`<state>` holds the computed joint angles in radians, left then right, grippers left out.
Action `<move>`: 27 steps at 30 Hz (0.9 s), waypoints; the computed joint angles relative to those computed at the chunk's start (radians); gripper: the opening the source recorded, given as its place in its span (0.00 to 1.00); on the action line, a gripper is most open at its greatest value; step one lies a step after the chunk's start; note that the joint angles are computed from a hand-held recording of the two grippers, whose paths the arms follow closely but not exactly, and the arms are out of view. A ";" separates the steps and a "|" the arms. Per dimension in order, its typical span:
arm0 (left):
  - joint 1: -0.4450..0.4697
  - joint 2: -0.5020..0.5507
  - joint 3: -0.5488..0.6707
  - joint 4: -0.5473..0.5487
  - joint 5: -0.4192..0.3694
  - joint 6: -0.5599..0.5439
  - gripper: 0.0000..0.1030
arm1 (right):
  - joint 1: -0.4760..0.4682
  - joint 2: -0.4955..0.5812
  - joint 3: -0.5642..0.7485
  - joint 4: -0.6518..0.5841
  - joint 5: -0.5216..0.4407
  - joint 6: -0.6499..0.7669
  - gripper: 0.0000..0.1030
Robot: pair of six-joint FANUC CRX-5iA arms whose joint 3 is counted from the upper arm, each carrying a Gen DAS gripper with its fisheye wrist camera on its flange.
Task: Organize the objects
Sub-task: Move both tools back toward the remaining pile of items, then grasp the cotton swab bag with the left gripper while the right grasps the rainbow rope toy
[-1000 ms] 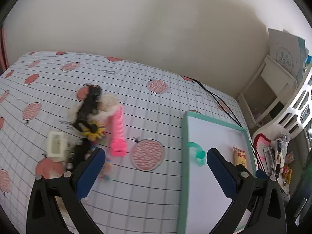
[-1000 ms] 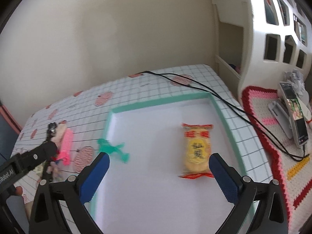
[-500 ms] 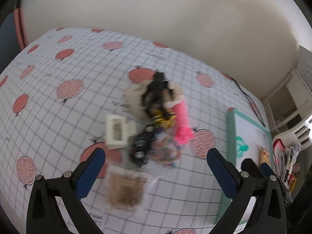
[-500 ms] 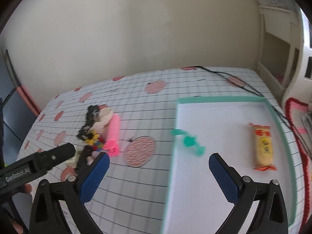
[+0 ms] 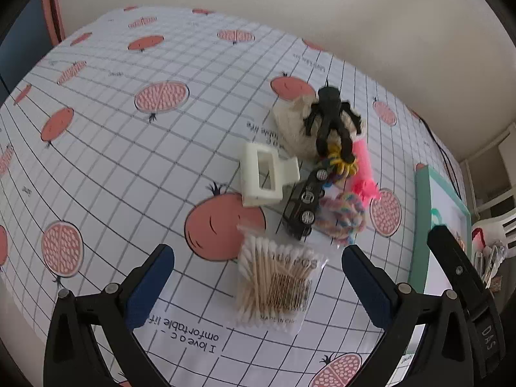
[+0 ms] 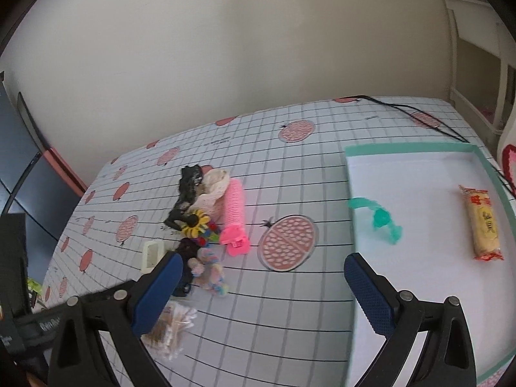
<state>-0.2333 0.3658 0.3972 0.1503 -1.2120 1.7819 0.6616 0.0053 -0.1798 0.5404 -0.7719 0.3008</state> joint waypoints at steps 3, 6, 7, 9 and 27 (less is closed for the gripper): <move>0.000 0.011 0.000 0.005 -0.023 -0.002 1.00 | 0.010 0.019 0.018 -0.013 0.004 0.017 0.95; 0.002 0.021 -0.003 0.010 -0.036 -0.007 1.00 | 0.012 0.034 0.029 -0.020 0.007 0.019 0.92; 0.001 0.022 -0.001 0.006 -0.039 -0.008 1.00 | 0.011 0.038 0.030 -0.024 0.010 0.017 0.92; -0.002 0.027 0.003 -0.002 -0.048 -0.014 1.00 | 0.005 0.048 0.037 -0.051 0.019 0.029 0.87; -0.023 0.068 0.049 -0.044 -0.107 0.000 0.95 | -0.016 0.124 0.093 -0.196 0.060 0.127 0.62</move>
<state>-0.2567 0.4335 0.4459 0.1068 -1.3193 1.7816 0.6458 0.1297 -0.0866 0.3448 -0.7117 0.4280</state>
